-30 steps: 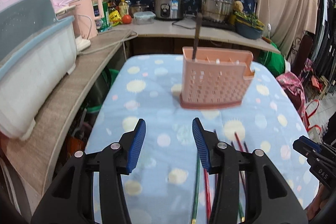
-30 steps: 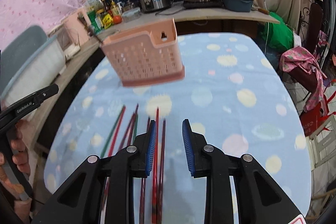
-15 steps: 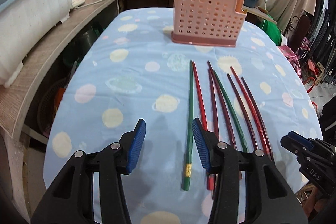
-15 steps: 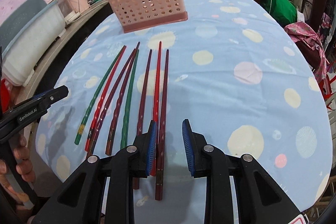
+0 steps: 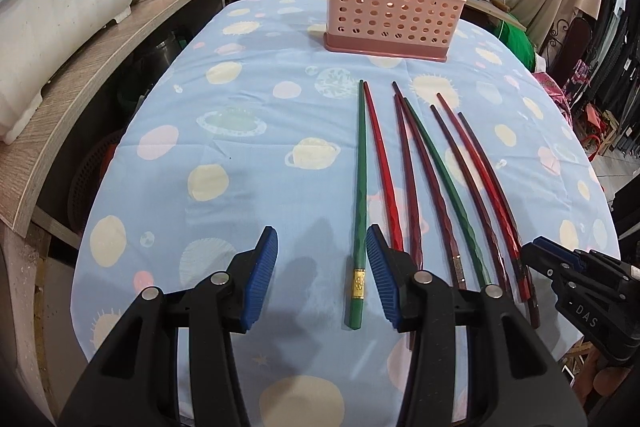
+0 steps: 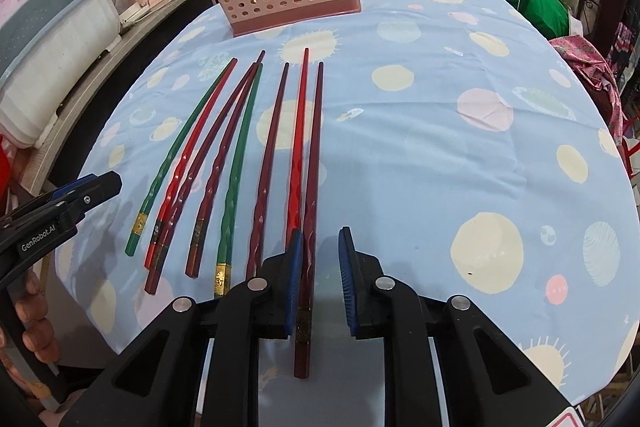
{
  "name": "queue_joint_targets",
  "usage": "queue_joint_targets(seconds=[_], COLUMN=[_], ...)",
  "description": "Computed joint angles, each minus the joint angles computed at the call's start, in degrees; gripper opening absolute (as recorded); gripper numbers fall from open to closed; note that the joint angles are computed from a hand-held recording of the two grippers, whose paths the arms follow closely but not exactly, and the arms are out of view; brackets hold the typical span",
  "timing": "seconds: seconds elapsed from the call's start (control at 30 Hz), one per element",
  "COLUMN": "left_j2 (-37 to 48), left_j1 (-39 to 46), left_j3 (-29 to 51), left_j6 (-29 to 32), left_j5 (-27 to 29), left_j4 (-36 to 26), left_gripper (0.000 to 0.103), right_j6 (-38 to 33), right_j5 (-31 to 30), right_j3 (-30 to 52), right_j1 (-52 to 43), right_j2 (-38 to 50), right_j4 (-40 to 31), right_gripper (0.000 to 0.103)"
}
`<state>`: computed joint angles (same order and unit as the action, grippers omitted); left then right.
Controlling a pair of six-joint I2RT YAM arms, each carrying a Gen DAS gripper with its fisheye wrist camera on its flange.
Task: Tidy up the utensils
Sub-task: 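Grasp a green chopstick with the left gripper while the right gripper grasps a dark red chopstick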
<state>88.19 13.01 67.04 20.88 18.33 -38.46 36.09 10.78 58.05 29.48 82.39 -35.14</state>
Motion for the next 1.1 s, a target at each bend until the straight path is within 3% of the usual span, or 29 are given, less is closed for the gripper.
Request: queue_joint_targets(seconds=[0.33, 0.47, 0.8, 0.97, 1.03, 1.1], left_j2=[-0.5, -0.1, 0.3, 0.6, 0.8, 1.0], left_j1=[-0.9, -1.1, 0.0, 0.1, 0.1, 0.3], left_j3=[-1.8, -2.5, -3.5, -3.7, -3.4, -3.2], left_j6=[0.8, 1.0, 2.4, 2.9, 3.0, 3.2], left_j5=[-0.8, -1.2, -0.6, 0.0, 0.7, 1.4], left_j4=[-0.2, 0.1, -1.6, -2.3, -3.0, -3.5], left_gripper=[0.044, 0.044, 0.042, 0.025, 0.011, 0.008], right_j6=[-1.1, -0.9, -0.2, 0.2, 0.3, 0.5], right_j5=[2.3, 2.2, 2.1, 1.9, 1.6, 1.4], right_j3=[-0.4, -1.3, -2.5, -2.9, -3.1, -3.4], right_j1=[1.2, 0.7, 1.0, 1.2, 1.1, 1.0], right_j2=[0.3, -0.4, -1.6, -2.2, -2.4, -2.8], right_j4=[-0.3, 0.2, 0.6, 0.6, 0.7, 0.9], right_gripper=[0.014, 0.007, 0.007, 0.007, 0.007, 0.007])
